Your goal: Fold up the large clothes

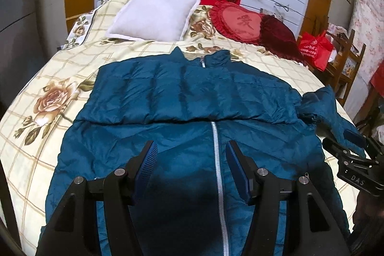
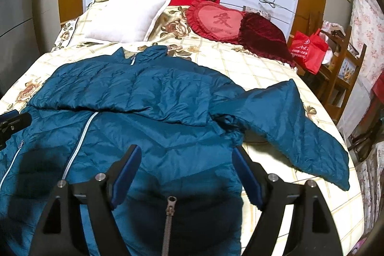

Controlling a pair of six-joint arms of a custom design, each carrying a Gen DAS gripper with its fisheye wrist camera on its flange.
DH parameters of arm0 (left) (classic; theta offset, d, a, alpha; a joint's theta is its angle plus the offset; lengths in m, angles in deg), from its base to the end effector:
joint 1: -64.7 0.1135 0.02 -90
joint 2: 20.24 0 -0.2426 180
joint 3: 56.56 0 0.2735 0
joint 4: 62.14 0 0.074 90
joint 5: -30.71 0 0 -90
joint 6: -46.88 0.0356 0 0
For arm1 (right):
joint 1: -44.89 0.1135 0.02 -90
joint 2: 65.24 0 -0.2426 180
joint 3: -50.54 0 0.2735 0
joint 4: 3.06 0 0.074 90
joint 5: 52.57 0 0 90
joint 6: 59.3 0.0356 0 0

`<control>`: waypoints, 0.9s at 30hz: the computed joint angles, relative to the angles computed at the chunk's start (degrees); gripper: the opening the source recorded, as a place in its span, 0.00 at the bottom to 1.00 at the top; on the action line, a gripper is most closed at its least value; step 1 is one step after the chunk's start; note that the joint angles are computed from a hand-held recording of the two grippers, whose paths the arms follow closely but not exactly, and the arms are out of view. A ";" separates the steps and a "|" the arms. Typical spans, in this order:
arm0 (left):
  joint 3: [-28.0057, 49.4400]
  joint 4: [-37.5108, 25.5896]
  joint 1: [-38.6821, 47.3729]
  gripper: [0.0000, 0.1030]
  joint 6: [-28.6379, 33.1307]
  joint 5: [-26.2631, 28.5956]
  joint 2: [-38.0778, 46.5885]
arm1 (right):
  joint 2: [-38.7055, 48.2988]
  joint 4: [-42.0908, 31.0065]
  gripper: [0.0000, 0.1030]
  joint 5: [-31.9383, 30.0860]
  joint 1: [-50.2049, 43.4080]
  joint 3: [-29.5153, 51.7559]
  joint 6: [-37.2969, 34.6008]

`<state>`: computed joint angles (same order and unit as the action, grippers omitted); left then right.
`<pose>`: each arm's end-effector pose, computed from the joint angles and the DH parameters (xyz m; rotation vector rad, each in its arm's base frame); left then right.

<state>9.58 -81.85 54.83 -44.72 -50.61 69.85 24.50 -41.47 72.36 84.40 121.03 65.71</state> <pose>0.3432 -0.0652 0.1697 0.2442 2.3255 -0.2764 0.2693 0.1957 0.1787 0.1211 2.3395 -0.1746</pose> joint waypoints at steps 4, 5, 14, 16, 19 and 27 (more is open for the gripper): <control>0.33 0.25 -1.52 0.66 -0.01 -1.22 0.34 | -0.62 -0.49 0.79 -0.26 -1.53 -0.55 -0.65; 0.34 0.56 -1.86 0.66 0.02 -1.69 0.45 | -0.55 -0.49 0.79 -0.35 -1.75 -0.54 -0.69; 2.01 1.35 -2.40 0.66 -0.38 -3.22 3.29 | 0.69 1.27 0.79 -2.06 -3.43 -0.28 -1.43; 2.11 1.70 -2.21 0.66 -0.76 -3.35 3.86 | 0.94 1.68 0.79 -2.72 -3.95 -0.40 -1.56; 2.51 1.79 -1.73 0.66 -1.31 -3.07 4.86 | 0.63 1.76 0.79 -3.21 -4.90 -0.93 -1.97; 3.01 2.53 -2.12 0.66 -2.29 -2.98 5.67 | -1.40 0.82 0.79 -2.11 -9.02 -2.62 -4.17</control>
<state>12.59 -79.33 52.71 -47.02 -53.59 75.52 23.10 -40.65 70.25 75.37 118.40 61.54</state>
